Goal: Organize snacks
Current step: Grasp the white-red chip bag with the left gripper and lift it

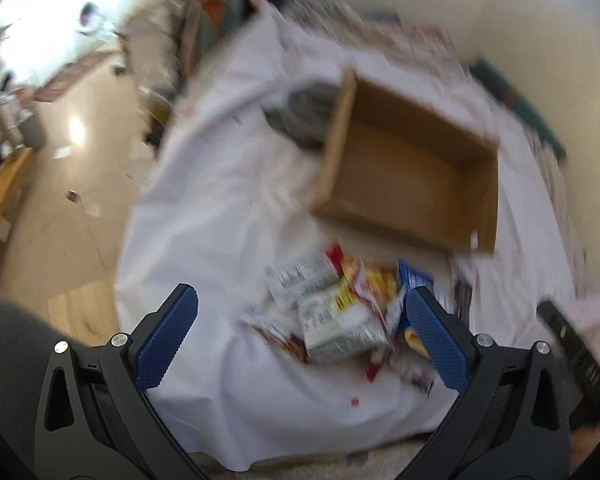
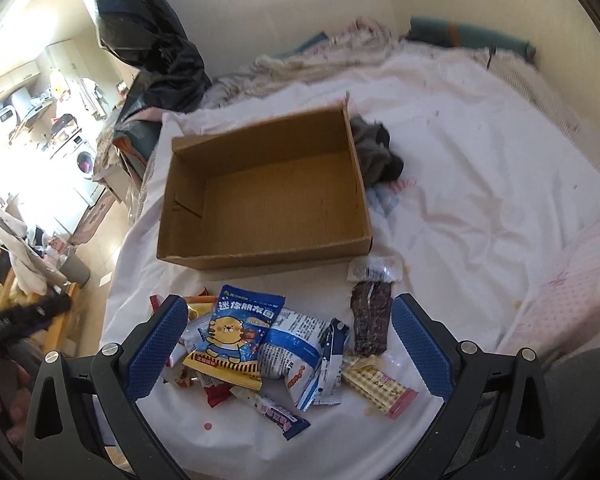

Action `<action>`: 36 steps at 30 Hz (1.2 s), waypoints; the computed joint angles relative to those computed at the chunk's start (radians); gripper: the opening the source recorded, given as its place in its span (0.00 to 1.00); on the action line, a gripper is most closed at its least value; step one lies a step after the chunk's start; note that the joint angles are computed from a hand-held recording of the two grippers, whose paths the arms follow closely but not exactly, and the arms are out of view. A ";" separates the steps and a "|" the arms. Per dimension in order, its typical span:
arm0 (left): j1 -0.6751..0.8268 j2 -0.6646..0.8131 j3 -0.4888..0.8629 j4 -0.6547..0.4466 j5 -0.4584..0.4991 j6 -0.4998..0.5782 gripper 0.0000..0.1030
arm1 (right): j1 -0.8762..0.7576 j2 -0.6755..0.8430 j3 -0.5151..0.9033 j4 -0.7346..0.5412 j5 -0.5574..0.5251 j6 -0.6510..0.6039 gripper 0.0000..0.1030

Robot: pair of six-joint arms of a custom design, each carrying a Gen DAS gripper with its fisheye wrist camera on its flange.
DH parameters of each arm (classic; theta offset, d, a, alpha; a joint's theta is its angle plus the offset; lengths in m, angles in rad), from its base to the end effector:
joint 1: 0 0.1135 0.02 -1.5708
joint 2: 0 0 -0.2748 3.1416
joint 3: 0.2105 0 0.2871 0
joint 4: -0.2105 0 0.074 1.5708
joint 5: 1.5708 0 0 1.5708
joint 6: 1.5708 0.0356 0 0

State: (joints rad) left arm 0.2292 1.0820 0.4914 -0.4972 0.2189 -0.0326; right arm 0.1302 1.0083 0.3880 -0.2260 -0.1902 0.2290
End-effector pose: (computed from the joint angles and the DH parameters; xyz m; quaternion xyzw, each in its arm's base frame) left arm 0.2044 0.0397 0.1533 -0.1001 0.9603 -0.0822 0.2470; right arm 0.2063 0.0338 0.1500 0.0124 0.9314 0.1504 0.3312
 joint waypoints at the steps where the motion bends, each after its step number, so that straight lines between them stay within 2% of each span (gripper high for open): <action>1: -0.050 0.084 0.023 -0.005 -0.012 0.051 1.00 | -0.016 0.030 0.008 0.007 -0.016 -0.005 1.00; 4: -0.220 0.218 0.036 0.008 -0.137 0.200 1.00 | -0.044 0.083 0.007 0.038 -0.030 -0.028 1.00; 6: -0.330 0.287 0.007 0.093 -0.261 0.269 1.00 | -0.054 0.113 0.005 0.053 -0.031 -0.039 1.00; 9: -0.371 0.416 0.037 0.136 -0.298 0.307 0.92 | -0.088 0.169 0.013 0.065 -0.069 -0.027 1.00; 12: -0.389 0.500 0.073 0.169 -0.315 0.366 0.91 | -0.109 0.181 0.013 0.073 -0.090 -0.019 1.00; 17: -0.393 0.612 0.148 0.153 -0.298 0.475 0.79 | -0.132 0.215 0.018 0.080 -0.104 -0.024 1.00; 20: -0.383 0.658 0.178 0.147 -0.289 0.502 0.71 | -0.137 0.234 0.019 0.088 -0.110 -0.016 1.00; 21: -0.376 0.666 0.188 0.137 -0.275 0.508 0.63 | -0.134 0.240 0.020 0.091 -0.109 -0.014 1.00; 22: -0.369 0.673 0.196 0.128 -0.260 0.510 0.48 | -0.131 0.248 0.022 0.096 -0.106 -0.013 1.00; 23: -0.363 0.671 0.202 0.116 -0.244 0.507 0.47 | -0.127 0.258 0.026 0.099 -0.101 -0.014 1.00; 24: -0.347 0.673 0.211 0.108 -0.221 0.513 0.37 | -0.122 0.264 0.029 0.101 -0.093 -0.015 1.00; 25: -0.336 0.664 0.218 0.089 -0.203 0.512 0.31 | -0.119 0.266 0.029 0.102 -0.090 -0.015 1.00; 29: -0.282 0.571 0.218 0.002 -0.126 0.511 0.31 | -0.129 0.270 0.031 0.099 -0.097 -0.011 1.00; 31: -0.262 0.513 0.203 -0.013 -0.118 0.510 0.31 | -0.137 0.274 0.030 0.101 -0.104 -0.006 1.00; 36: -0.195 0.411 0.188 -0.047 -0.079 0.427 0.30 | -0.149 0.272 0.035 0.101 -0.121 0.005 1.00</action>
